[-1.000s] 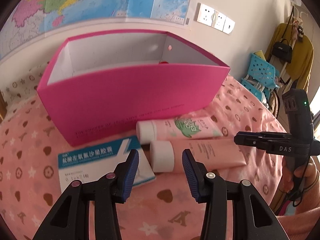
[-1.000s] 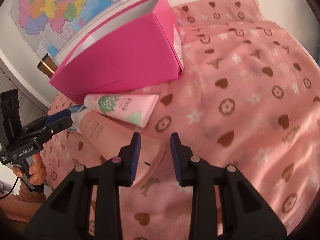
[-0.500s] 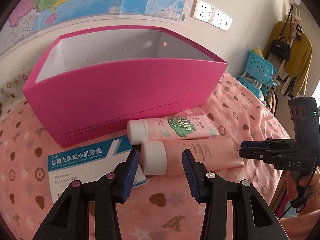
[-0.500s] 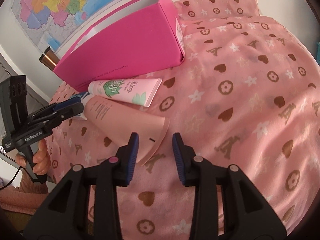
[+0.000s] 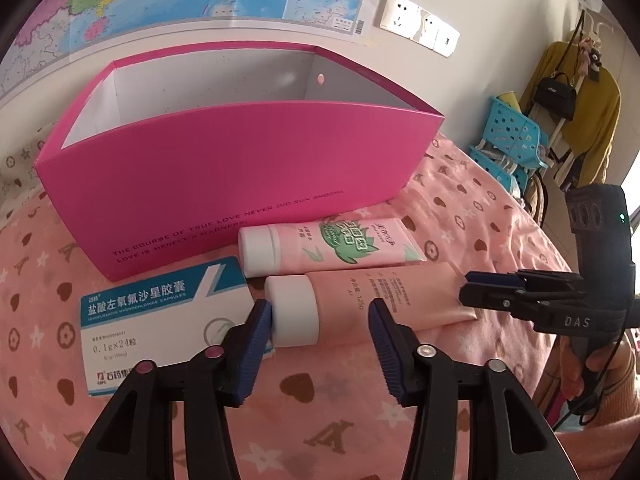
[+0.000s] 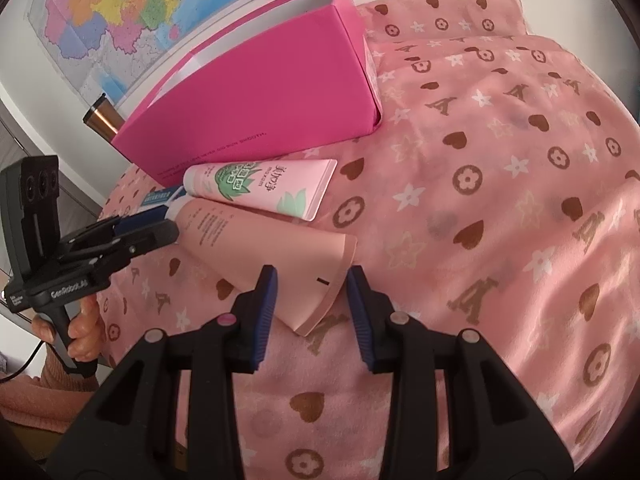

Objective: Organize rigid objects
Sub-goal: 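Grasp the large pink tube near its cap end with the right gripper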

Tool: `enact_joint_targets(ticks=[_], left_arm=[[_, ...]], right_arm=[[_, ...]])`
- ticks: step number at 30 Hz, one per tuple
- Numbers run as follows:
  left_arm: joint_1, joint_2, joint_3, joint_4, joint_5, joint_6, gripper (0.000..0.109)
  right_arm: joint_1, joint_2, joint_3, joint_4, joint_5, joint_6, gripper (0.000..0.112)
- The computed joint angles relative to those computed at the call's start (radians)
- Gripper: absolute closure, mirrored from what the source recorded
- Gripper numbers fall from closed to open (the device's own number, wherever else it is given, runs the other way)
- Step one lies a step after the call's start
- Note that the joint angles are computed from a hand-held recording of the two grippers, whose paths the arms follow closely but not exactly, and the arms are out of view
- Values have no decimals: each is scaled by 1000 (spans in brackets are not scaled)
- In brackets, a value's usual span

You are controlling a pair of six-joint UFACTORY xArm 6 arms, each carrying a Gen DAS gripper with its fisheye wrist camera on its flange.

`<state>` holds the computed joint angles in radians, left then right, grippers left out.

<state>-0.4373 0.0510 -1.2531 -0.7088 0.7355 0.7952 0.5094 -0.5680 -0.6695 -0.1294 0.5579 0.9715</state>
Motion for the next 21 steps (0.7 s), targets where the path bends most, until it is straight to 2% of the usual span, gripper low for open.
enact_joint_targets(ticks=[3,21], left_arm=[[-1,-11,11,-3,3,2,58],[3,-58,33,-56,4,17,58]], right_arm=[[1,0,-1,-10,1,7,69],[6,-23,-38,-122,51,50,69]])
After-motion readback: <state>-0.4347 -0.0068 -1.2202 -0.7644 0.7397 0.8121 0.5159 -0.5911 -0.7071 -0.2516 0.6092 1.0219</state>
